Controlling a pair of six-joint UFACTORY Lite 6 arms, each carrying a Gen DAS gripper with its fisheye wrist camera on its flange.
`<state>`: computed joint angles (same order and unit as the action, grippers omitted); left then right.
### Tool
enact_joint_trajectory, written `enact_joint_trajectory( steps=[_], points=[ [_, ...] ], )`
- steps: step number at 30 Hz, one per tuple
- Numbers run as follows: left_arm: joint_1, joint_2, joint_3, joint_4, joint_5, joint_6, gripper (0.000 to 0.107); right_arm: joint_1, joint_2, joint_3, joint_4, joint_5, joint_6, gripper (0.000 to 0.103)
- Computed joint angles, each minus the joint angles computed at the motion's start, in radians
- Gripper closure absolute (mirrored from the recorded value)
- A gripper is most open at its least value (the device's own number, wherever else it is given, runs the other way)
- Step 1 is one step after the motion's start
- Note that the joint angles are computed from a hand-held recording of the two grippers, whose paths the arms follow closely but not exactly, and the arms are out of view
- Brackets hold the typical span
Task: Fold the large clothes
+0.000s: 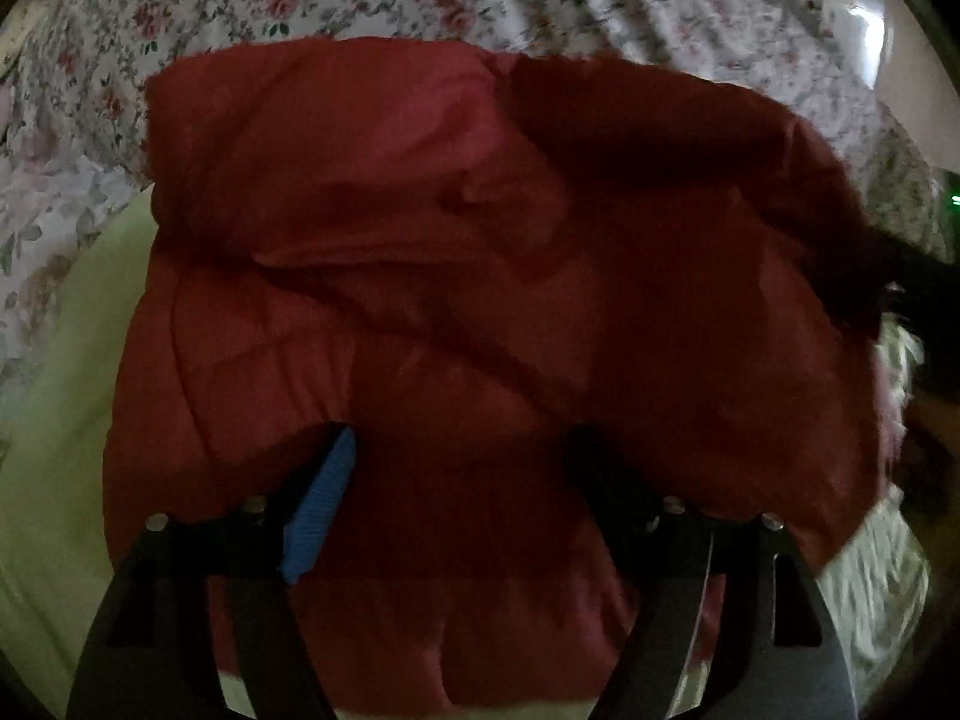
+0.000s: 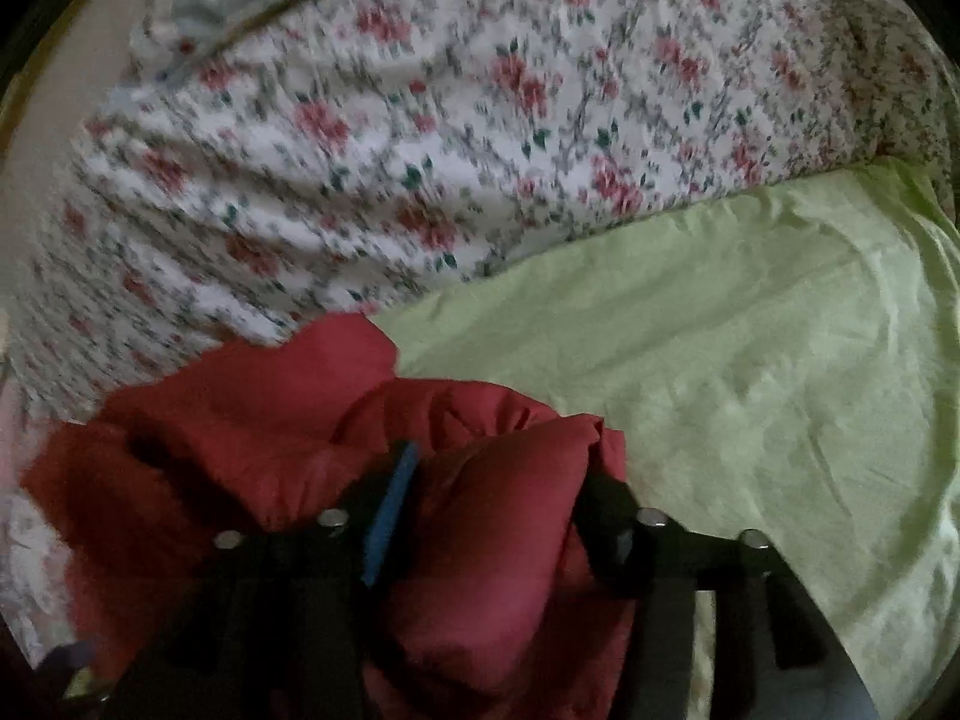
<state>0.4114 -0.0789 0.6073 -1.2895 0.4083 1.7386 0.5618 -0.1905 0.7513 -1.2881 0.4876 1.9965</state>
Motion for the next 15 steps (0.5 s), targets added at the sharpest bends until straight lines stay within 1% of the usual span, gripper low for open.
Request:
enact_joint_trajectory(
  steps=[1, 2, 3, 4, 5, 6, 7, 8, 10, 13, 15],
  points=[
    [-0.007, 0.018, 0.014, -0.016, -0.01, 0.006, 0.03, 0.037, -0.049, -0.016, 0.009, 0.042, -0.001, 0.035],
    [-0.019, 0.016, 0.013, -0.026, -0.023, 0.004, 0.03, 0.114, -0.129, -0.048, -0.003, 0.125, 0.021, 0.032],
    [-0.028, 0.012, 0.011, -0.034, -0.038, 0.003, 0.03, 0.182, -0.173, -0.062, -0.009, 0.202, 0.033, 0.027],
    [-0.041, 0.014, 0.012, -0.049, -0.055, 0.007, 0.03, 0.263, -0.208, -0.068, -0.013, 0.282, 0.038, 0.025],
    [-0.05, 0.027, 0.018, -0.076, -0.069, 0.026, 0.03, 0.323, -0.22, -0.064, -0.012, 0.333, 0.035, 0.024],
    [-0.058, 0.045, 0.027, -0.106, -0.081, 0.051, 0.03, 0.38, -0.221, -0.055, -0.004, 0.356, 0.014, 0.023],
    [-0.067, 0.055, 0.033, -0.127, -0.093, 0.065, 0.03, 0.405, -0.204, -0.04, 0.013, 0.337, -0.022, 0.023],
    [-0.077, 0.063, 0.04, -0.138, -0.105, 0.071, 0.03, 0.409, -0.172, -0.021, 0.039, 0.294, -0.069, 0.023],
    [-0.072, 0.078, 0.043, -0.167, -0.107, 0.109, 0.03, 0.374, -0.06, 0.032, 0.117, 0.171, -0.189, 0.024],
    [-0.051, 0.083, 0.062, -0.121, -0.091, 0.077, 0.03, 0.297, 0.11, 0.1, 0.206, 0.084, -0.318, 0.024],
    [0.003, 0.091, 0.08, -0.125, -0.055, 0.108, 0.03, 0.23, 0.16, 0.094, 0.194, 0.024, -0.302, 0.023]
  ],
)
